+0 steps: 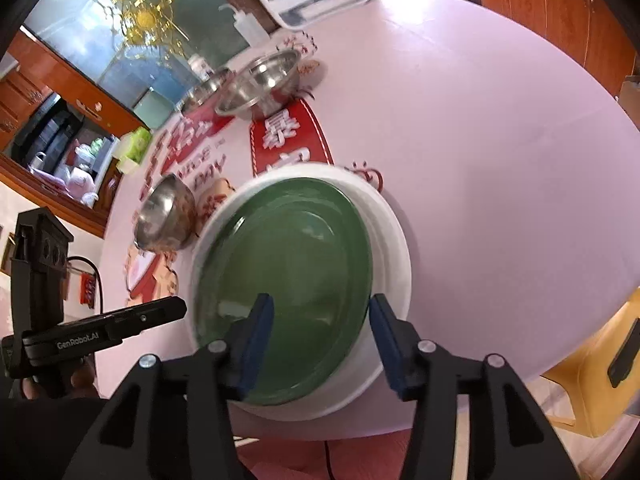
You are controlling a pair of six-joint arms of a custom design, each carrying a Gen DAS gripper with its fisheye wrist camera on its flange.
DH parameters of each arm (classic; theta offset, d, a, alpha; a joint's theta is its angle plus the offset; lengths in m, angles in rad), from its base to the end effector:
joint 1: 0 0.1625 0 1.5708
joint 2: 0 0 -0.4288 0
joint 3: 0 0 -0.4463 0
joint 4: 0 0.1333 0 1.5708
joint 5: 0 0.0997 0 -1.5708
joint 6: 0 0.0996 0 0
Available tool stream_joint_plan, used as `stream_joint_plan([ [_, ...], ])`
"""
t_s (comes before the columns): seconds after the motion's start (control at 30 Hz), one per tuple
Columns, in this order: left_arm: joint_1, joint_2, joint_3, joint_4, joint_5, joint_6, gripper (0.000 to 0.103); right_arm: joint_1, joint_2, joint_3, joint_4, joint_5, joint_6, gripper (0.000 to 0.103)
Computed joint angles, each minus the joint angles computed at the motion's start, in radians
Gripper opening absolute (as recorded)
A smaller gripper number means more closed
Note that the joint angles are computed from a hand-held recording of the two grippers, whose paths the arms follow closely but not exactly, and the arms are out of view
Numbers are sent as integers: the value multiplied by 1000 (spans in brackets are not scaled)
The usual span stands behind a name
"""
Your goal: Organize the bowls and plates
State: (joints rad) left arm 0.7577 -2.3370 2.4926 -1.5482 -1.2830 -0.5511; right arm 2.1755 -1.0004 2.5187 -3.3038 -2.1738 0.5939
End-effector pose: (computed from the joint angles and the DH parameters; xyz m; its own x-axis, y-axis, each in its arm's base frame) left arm -0.0522 -0.2718 0.2906 -0.9046 0.2687 -0.3308 0.2831 0.9591 0.0047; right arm 0.2735 -0.2606 0.0188 -0.9293 0.1441 0.3400 -0.0427 0.8726 -0.4866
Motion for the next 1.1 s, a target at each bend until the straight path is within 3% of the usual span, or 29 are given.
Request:
stream_joint_plan([
  [0.4, -76, -25, -27, 8, 21, -8, 32, 56, 1, -27, -22, -49, -11, 62],
  [0.6, -102, -14, -43, -10, 41, -41, 43, 61, -17, -41, 11, -56, -34, 63],
  [0.73, -112, 13, -65, -6, 61, -78, 58, 55, -32, -50, 19, -55, -64, 63],
  [1.1, -132, 110, -101, -48, 134, -183, 72, -2, -101, -85, 95, -12, -213, 69],
])
